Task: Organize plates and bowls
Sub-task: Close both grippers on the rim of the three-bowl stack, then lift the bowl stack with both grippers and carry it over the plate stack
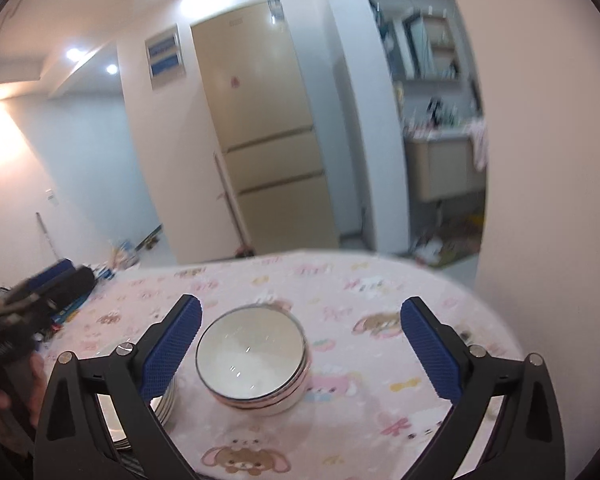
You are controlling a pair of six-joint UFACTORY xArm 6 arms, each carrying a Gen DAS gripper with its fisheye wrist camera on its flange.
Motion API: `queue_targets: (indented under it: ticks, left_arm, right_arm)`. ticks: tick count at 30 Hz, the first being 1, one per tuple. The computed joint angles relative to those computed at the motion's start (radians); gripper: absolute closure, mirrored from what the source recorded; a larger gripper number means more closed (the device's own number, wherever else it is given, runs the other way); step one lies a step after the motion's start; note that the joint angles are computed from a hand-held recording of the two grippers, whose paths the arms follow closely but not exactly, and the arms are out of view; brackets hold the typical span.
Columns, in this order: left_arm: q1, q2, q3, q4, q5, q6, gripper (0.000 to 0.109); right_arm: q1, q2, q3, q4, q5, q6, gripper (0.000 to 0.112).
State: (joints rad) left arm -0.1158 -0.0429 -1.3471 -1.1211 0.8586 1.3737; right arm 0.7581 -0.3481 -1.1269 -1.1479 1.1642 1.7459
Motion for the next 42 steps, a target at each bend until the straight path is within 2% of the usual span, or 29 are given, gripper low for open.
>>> queue_targets:
  ticks: [2,4,5,12,15,16,17,19,22,25,28,30,32,34,36,40,42]
  left_arm:
    - [-0.018,0.024,-0.013,0.086,0.02,-0.037,0.006]
    - [-0.054,0.04,-0.004,0.117,-0.052,-0.071,0.006]
    - [-0.062,0.059,-0.019,0.15,-0.05,-0.097,0.006]
    - [-0.065,0.269,-0.285,0.35,0.201,-0.404,0.007]
    - [-0.09,0.302,-0.314,0.421,0.188,-0.438,0.015]
    - [-0.093,0.319,-0.331,0.432,0.205,-0.455,0.015]
    - [-0.093,0.339,-0.351,0.437,0.233,-0.475,0.016]
    - [-0.09,0.378,-0.393,0.442,0.285,-0.51,0.022]
    - [-0.089,0.417,-0.437,0.444,0.341,-0.532,0.03]
    - [-0.08,0.458,-0.486,0.408,0.415,-0.558,0.031]
    - [-0.089,0.485,-0.514,0.424,0.434,-0.591,0.033]
    - [-0.097,0.506,-0.54,0.443,0.454,-0.616,0.045]
    - [-0.097,0.54,-0.583,0.446,0.5,-0.646,0.048]
    - [-0.101,0.559,-0.601,0.455,0.509,-0.672,0.049]
    - [-0.103,0.577,-0.621,0.462,0.522,-0.69,0.058]
    - [-0.108,0.592,-0.633,0.476,0.553,-0.719,0.058]
    - [-0.112,0.57,-0.6,0.48,0.531,-0.701,0.059]
  right_arm:
    - [-0.09,-0.032,0.056,0.089,-0.175,0.003,0.013]
    - [-0.159,-0.049,0.108,0.149,-0.31,0.018,0.013]
    - [-0.189,-0.051,0.129,0.175,-0.367,0.02,0.013]
    - [-0.348,-0.031,0.248,0.349,-0.68,-0.001,0.02]
    - [-0.396,-0.003,0.29,0.415,-0.809,-0.009,0.024]
    - [-0.41,0.006,0.303,0.431,-0.854,-0.008,0.03]
    - [-0.422,0.016,0.317,0.455,-0.9,-0.014,0.041]
    - [-0.44,0.038,0.34,0.514,-0.979,-0.029,0.053]
    - [-0.46,0.063,0.374,0.566,-1.083,-0.032,0.053]
    - [-0.46,0.081,0.386,0.629,-1.13,-0.08,0.053]
    - [-0.454,0.09,0.384,0.664,-1.136,-0.106,0.053]
    - [-0.453,0.094,0.385,0.667,-1.142,-0.101,0.053]
    - [-0.448,0.1,0.389,0.72,-1.149,-0.146,0.053]
    - [-0.44,0.104,0.395,0.79,-1.156,-0.205,0.053]
    - [-0.432,0.115,0.394,0.86,-1.163,-0.265,0.053]
    - [-0.43,0.128,0.388,0.871,-1.164,-0.276,0.053]
    - [-0.419,0.14,0.389,0.96,-1.178,-0.355,0.054]
